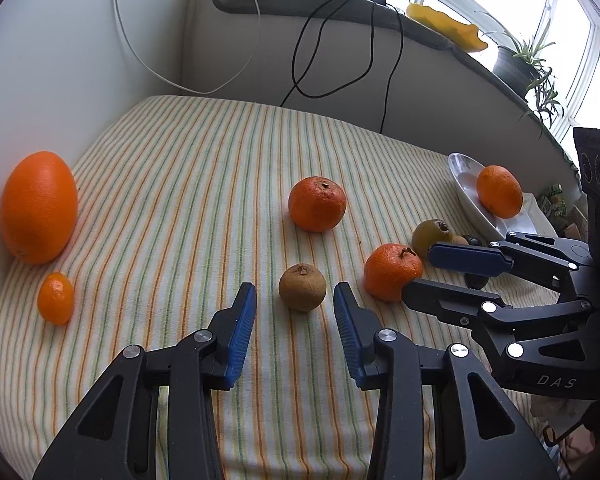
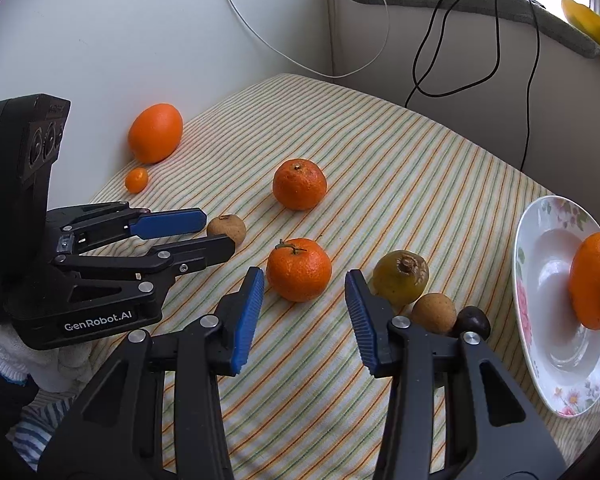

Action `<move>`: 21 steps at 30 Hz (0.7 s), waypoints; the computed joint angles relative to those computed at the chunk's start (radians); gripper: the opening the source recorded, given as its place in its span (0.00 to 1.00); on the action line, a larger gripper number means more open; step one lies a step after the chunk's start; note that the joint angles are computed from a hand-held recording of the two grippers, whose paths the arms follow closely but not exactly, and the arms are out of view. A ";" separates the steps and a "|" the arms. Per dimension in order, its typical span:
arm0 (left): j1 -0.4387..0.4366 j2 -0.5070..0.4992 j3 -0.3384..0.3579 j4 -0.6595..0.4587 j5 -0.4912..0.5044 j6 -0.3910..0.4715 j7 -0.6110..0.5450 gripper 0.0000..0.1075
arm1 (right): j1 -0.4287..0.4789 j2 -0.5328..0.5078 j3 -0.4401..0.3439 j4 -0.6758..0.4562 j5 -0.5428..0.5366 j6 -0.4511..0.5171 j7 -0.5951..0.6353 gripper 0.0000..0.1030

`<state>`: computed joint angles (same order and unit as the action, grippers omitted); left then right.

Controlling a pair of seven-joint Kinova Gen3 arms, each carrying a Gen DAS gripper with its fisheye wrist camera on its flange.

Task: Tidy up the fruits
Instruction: 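Move the right tool to the brown kiwi and close on it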

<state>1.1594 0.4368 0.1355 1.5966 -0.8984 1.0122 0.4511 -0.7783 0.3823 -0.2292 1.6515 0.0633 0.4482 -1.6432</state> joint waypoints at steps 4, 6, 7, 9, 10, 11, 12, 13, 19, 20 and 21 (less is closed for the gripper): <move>-0.009 -0.001 0.000 0.004 0.007 -0.012 -0.004 0.32 | -0.033 0.013 0.023 -0.020 0.033 0.025 -0.025 0.43; -0.011 -0.004 -0.003 0.012 0.006 -0.023 0.003 0.31 | -0.039 0.021 0.026 -0.028 0.041 0.032 -0.033 0.43; -0.011 -0.003 -0.003 0.012 0.005 -0.023 0.004 0.31 | -0.034 0.023 0.020 -0.030 0.038 0.032 -0.029 0.43; -0.015 0.000 -0.001 0.007 0.008 -0.024 -0.005 0.31 | -0.028 0.026 0.016 -0.033 0.033 0.034 -0.026 0.43; -0.018 0.001 -0.001 0.004 0.011 -0.026 -0.013 0.31 | -0.027 0.027 0.015 -0.035 0.033 0.035 -0.025 0.42; -0.018 0.001 -0.002 0.003 0.012 -0.026 -0.017 0.31 | -0.021 0.028 0.007 -0.036 0.027 0.036 -0.017 0.39; -0.017 0.002 -0.002 0.001 0.013 -0.025 -0.020 0.30 | -0.014 0.029 0.000 -0.037 0.020 0.037 -0.008 0.37; -0.017 0.003 -0.003 0.001 0.013 -0.026 -0.023 0.29 | -0.021 0.029 0.006 -0.037 0.024 0.037 -0.011 0.36; -0.014 0.002 -0.008 0.003 0.005 -0.041 -0.021 0.22 | -0.016 0.029 0.003 -0.032 0.015 0.028 -0.008 0.35; -0.013 0.004 -0.008 0.000 0.006 -0.038 -0.024 0.22 | -0.013 0.029 0.001 -0.031 0.012 0.026 -0.005 0.35; -0.012 0.004 -0.009 -0.001 0.006 -0.037 -0.023 0.22 | -0.011 0.028 0.000 -0.029 0.009 0.024 -0.003 0.35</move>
